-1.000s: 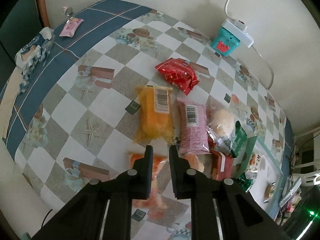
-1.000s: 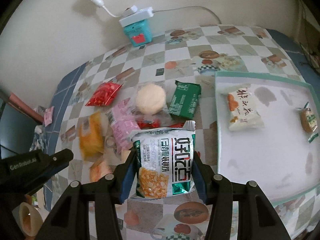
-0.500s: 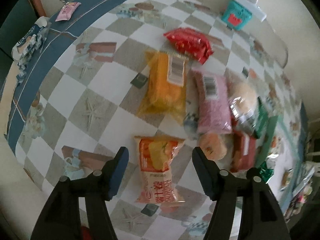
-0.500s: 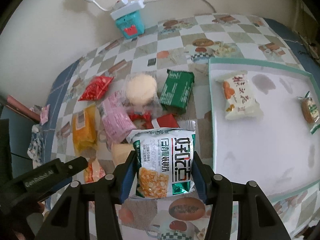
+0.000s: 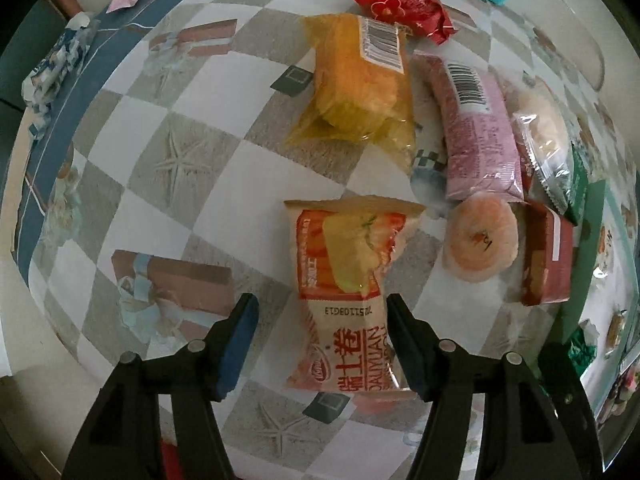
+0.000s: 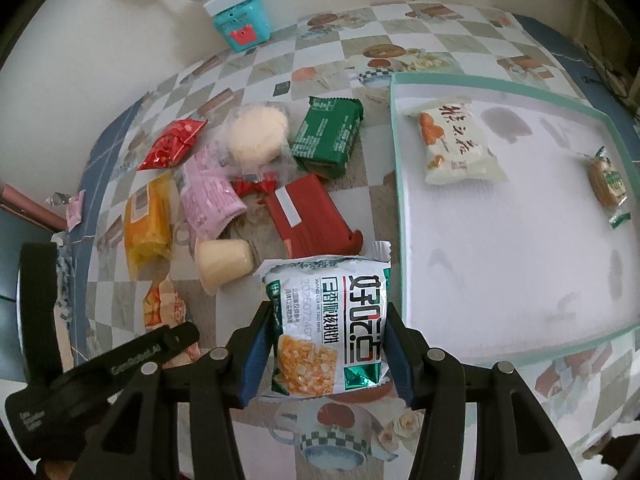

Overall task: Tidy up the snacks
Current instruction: 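Carry swiss roll packet into tray with left tool while right tool releases white-green packet there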

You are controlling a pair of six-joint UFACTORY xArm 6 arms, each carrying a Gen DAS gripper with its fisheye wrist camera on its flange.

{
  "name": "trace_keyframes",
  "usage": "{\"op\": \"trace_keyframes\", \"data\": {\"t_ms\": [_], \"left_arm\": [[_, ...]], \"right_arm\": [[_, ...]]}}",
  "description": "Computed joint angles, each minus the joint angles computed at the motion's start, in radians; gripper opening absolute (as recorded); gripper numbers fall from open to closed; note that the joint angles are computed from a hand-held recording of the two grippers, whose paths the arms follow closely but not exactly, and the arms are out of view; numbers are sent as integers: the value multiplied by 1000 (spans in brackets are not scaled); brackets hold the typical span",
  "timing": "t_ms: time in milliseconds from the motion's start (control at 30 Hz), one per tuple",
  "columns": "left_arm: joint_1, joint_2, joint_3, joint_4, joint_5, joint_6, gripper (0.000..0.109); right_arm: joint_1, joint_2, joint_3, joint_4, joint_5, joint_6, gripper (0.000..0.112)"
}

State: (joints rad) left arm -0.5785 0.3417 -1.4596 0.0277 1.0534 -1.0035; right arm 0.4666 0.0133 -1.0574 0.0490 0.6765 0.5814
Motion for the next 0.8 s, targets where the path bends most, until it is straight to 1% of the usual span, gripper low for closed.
{"op": "trace_keyframes", "data": {"t_ms": [33,67,133,267,400,533,633,700,800], "left_arm": [[0,-4,6,-2,-6,1,53],[-2,-9,13,-3,-12,0,41],[-11,6,-10,14,-2,-9,39],[-13,-22,17,22,-28,-25,37],[-34,-82,60,93,-60,-67,37],[-66,-116,57,179,-76,-110,37],[-85,-102,6,220,-66,-110,37],[-92,-73,-44,227,-67,-88,37],[-117,-16,-137,238,-47,-55,37]], "right_arm": [[1,-4,3,0,0,2,55],[1,-9,8,1,-1,2,55],[0,-10,8,0,-4,5,55],[-2,-12,5,6,-9,-5,55],[-5,-22,3,7,-25,-10,55],[-20,-41,8,4,-45,0,55],[-43,-52,13,1,-49,19,55],[-68,-66,24,-28,-46,59,55],[-109,-81,34,-82,-32,123,55]]}}
